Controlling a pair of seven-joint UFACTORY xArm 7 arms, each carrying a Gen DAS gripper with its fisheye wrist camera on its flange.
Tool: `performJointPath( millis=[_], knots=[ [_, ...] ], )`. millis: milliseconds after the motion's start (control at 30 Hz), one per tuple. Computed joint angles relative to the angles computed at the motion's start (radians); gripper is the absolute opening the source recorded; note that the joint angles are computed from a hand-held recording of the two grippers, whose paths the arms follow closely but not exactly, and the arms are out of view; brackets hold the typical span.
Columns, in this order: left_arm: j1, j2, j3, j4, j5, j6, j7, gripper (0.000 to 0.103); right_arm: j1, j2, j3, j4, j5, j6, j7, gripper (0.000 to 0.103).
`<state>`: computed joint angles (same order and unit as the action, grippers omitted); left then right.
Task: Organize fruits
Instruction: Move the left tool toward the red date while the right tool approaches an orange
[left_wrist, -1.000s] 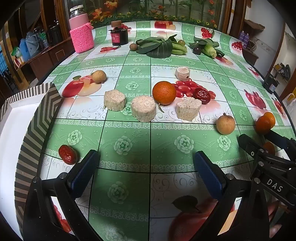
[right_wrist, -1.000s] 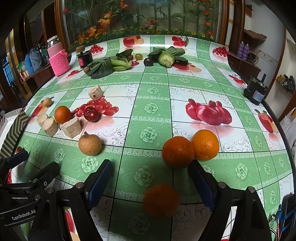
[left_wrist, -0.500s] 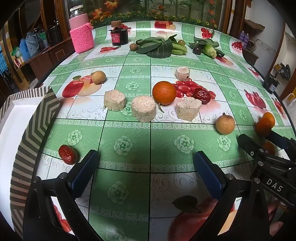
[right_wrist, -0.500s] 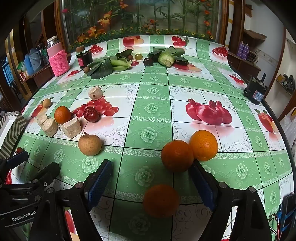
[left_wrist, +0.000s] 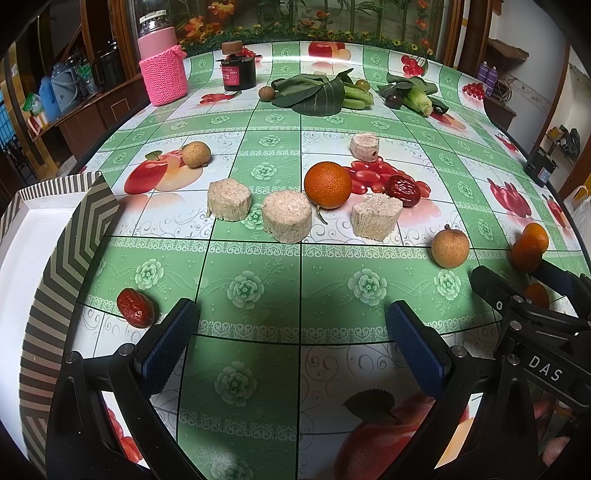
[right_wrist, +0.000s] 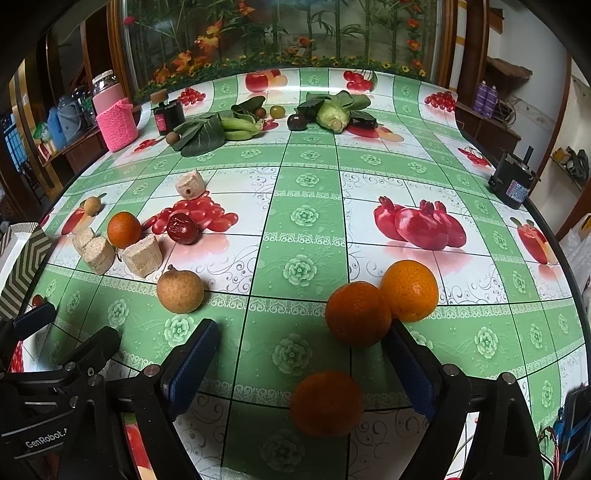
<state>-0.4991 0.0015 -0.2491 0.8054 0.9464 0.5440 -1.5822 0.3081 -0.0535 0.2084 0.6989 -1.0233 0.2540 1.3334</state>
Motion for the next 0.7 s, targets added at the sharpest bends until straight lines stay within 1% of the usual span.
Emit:
performJointPath(
  millis=[133, 233, 267, 367, 400, 433, 467, 500, 600, 667, 700],
  knots=[
    [-0.001, 0.000, 0.000, 0.000, 0.000, 0.001, 0.000, 0.103, 0.005, 0.008, -0.002, 0.011, 0.002, 0.009, 0.000, 0.090],
    [-0.002, -0.002, -0.001, -0.001, 0.000, 0.005, -0.002, 0.103, 0.006, 0.012, -0.006, 0.011, 0.003, -0.010, -0.002, 0.091],
    [-0.002, -0.004, -0.002, -0.003, 0.000, 0.006, -0.003, 0.103, 0.005, 0.012, -0.008, 0.010, 0.001, -0.015, -0.003, 0.089],
    [-0.006, -0.023, -0.010, -0.020, 0.005, -0.004, -0.017, 0.103, -0.004, -0.011, -0.008, -0.008, -0.043, -0.032, 0.042, 0.072],
    [-0.005, -0.040, -0.012, -0.036, 0.007, -0.011, -0.023, 0.103, -0.012, -0.025, -0.007, -0.019, -0.067, -0.047, 0.068, 0.069],
    [-0.003, -0.063, -0.016, -0.056, 0.007, -0.016, -0.027, 0.103, -0.021, -0.037, -0.007, -0.032, -0.074, -0.066, 0.077, 0.069],
    [0.000, -0.077, -0.024, -0.064, 0.016, -0.014, -0.039, 0.103, -0.030, -0.049, -0.007, -0.046, -0.076, -0.095, 0.079, 0.068],
    [0.003, -0.097, -0.034, -0.074, 0.031, -0.008, -0.055, 0.103, -0.048, -0.071, -0.002, -0.065, -0.111, -0.136, 0.105, 0.067],
    [0.016, -0.172, -0.068, -0.110, 0.074, 0.013, -0.088, 0.103, -0.093, -0.128, 0.045, -0.089, -0.194, -0.157, 0.185, 0.067],
    [0.029, -0.240, -0.090, -0.152, 0.085, 0.014, -0.100, 0.103, -0.109, -0.176, 0.060, -0.117, -0.189, -0.196, 0.175, 0.067],
    [0.036, -0.277, -0.097, -0.177, 0.082, 0.002, -0.099, 0.103, -0.106, -0.192, 0.060, -0.127, -0.160, -0.208, 0.146, 0.067]
  ],
)
